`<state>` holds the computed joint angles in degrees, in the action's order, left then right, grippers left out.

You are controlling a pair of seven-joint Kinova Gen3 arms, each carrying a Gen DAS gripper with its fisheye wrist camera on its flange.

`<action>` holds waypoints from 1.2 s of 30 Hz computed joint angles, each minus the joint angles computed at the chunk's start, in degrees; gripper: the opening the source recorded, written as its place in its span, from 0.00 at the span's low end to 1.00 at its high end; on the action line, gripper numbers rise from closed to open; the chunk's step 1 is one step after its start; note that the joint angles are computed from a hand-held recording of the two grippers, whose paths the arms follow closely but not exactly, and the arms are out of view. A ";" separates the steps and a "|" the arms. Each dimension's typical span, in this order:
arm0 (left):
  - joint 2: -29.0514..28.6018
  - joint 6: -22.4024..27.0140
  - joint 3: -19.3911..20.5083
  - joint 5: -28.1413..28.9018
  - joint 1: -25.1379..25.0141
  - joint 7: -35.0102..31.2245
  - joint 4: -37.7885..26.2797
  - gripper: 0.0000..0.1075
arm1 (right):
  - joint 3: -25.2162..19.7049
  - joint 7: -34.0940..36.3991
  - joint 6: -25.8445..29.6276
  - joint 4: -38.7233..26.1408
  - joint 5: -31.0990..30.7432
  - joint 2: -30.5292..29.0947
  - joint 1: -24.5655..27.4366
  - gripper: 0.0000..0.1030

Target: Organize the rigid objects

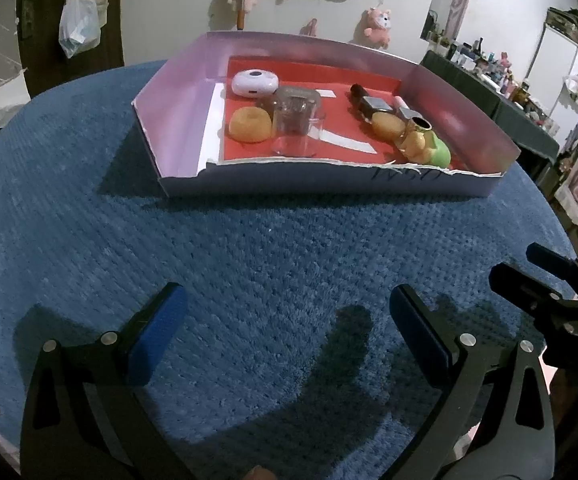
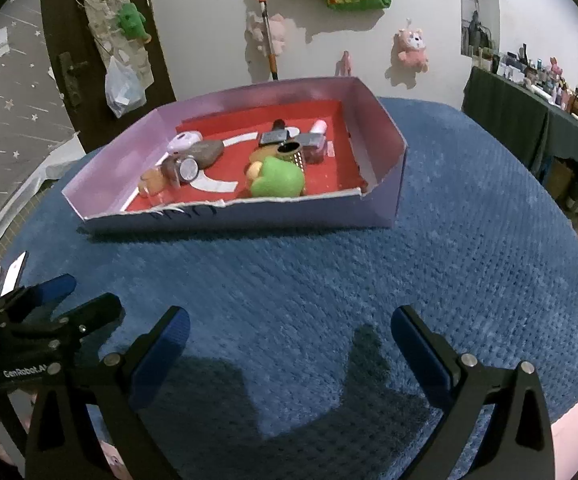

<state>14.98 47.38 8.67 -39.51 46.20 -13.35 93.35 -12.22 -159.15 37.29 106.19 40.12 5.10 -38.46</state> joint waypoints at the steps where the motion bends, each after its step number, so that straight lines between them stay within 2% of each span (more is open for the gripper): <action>1: 0.13 0.25 0.01 -0.14 0.11 -0.03 -0.19 0.96 | 0.00 0.31 -0.11 -0.06 -0.34 0.22 0.12 1.00; 7: 0.77 1.36 -0.15 -0.83 0.72 -0.10 -0.86 0.96 | 0.43 0.99 -0.28 -0.08 -1.06 0.89 0.04 1.00; 29: 4.23 7.82 -1.04 -3.96 4.11 0.75 -4.54 0.96 | 1.29 -1.13 2.28 -0.21 2.21 2.38 -1.50 1.00; 36: 3.95 7.05 -1.35 -4.71 4.42 1.83 -3.75 0.96 | 1.32 -1.57 3.20 -0.49 3.04 2.75 -2.11 1.00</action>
